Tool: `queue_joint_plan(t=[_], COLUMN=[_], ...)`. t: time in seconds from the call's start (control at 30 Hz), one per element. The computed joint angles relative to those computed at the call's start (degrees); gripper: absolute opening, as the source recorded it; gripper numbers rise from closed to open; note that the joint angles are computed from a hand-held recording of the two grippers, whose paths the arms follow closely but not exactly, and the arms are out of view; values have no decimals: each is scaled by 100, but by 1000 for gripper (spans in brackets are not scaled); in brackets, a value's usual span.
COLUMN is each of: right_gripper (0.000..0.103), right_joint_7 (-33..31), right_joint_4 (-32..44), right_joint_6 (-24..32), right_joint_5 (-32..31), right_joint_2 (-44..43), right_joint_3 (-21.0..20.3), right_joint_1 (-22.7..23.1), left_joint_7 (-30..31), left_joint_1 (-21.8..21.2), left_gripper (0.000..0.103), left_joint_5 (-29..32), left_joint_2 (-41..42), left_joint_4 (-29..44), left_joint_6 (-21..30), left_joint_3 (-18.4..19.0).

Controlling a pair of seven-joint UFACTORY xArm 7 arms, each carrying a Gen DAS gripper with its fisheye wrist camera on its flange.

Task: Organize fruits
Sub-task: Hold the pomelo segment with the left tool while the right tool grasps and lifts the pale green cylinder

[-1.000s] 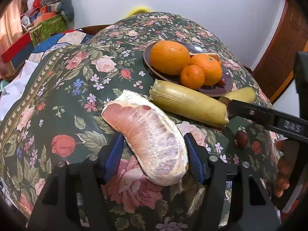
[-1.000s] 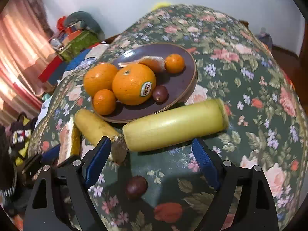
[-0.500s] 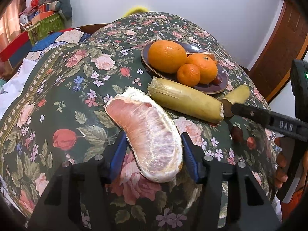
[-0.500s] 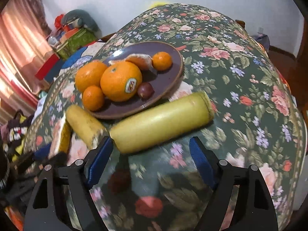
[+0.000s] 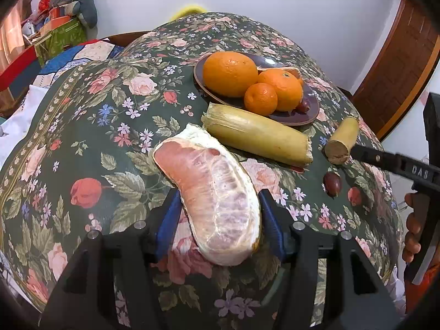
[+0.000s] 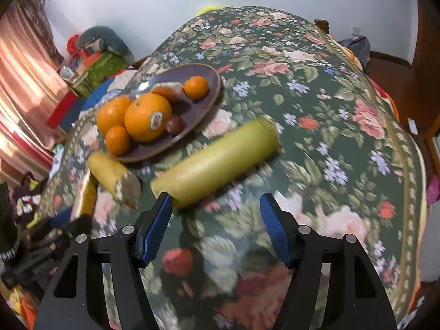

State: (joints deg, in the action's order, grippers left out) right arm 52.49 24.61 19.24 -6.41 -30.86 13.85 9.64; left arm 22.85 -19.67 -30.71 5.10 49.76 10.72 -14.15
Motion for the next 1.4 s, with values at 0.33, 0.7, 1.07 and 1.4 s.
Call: queue_joint_plan(t=[0.33,0.7,1.07,1.4], right_gripper=[76,70,55,35], right_joint_7=[257,376,-719,-683], right_joint_4=[487,738,197,-150], right_joint_6=[-615,-444,327,543], right_joint_5=[-47,-545,-86,232], right_joint_2=[856,1125,18,-623], right_joint_3=[30,-5,-248,-290], right_joint_1=[-303,-278,145,-48], left_joint_7=[-672,-103,251,102], left_joint_1=[-55,132,-286,-562], left_gripper=[57,54,54,54], left_joint_5=[740,-23,-366,-131], left_joint_2=[178,-121,-614,-651], left_joint_4=[123,-15,-163,-53], left_joint_6=[-98,-149,-340,-489], left_joint_3=[97,-52,205,284])
